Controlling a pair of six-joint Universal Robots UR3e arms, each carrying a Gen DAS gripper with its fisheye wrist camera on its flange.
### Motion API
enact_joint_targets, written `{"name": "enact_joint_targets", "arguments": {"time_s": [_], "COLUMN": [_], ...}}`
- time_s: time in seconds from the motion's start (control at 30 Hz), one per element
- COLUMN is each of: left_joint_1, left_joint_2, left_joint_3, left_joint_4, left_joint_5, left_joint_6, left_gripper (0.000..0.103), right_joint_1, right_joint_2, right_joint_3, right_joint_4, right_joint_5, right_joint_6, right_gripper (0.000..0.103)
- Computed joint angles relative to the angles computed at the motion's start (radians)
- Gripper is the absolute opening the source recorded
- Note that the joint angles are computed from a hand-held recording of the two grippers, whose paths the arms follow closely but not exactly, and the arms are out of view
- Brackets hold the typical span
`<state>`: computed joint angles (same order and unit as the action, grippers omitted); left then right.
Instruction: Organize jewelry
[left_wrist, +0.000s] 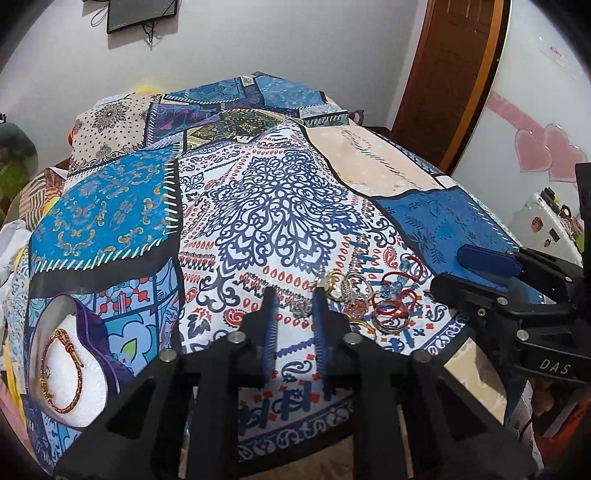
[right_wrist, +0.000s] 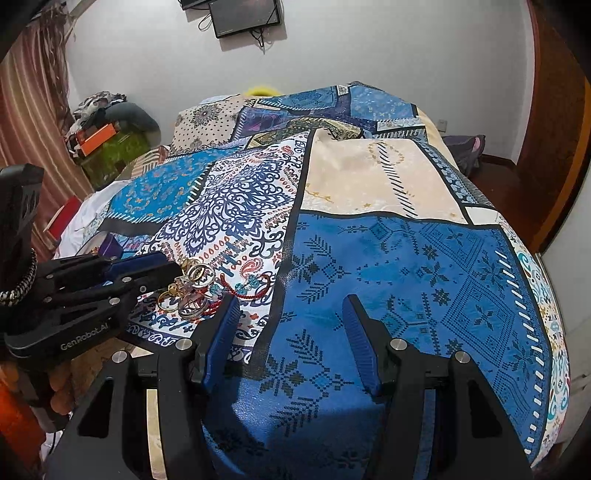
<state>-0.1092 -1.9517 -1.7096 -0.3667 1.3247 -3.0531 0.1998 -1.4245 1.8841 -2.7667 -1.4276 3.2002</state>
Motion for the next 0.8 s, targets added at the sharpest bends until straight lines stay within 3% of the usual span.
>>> {"name": "enact_joint_targets", "arguments": {"time_s": [0.07, 0.6, 0.8], "left_joint_1": [0.003, 0.034, 0.052], "left_joint_2": [0.0, 0.128, 0.154], "left_joint_3": [-0.002, -0.093, -0.111], "left_joint_4": [0.003, 0.061, 0.072], "left_joint_5": [-0.006, -0.032, -0.046], "left_joint_6": [-0.006, -0.027, -0.032], "left_gripper": [0.009, 0.009, 0.009], "right_joint_1": [0.0, 0.045, 0.06], "right_joint_2": [0.003, 0.091, 0.143], "right_joint_3": [-0.004, -0.09, -0.14], "right_joint_4": [0.002, -0.03, -0.008], "right_joint_5": [0.002, 0.012, -0.001], "right_joint_6": [0.001, 0.017, 0.0], "right_gripper": [0.054, 0.054, 0.045]}}
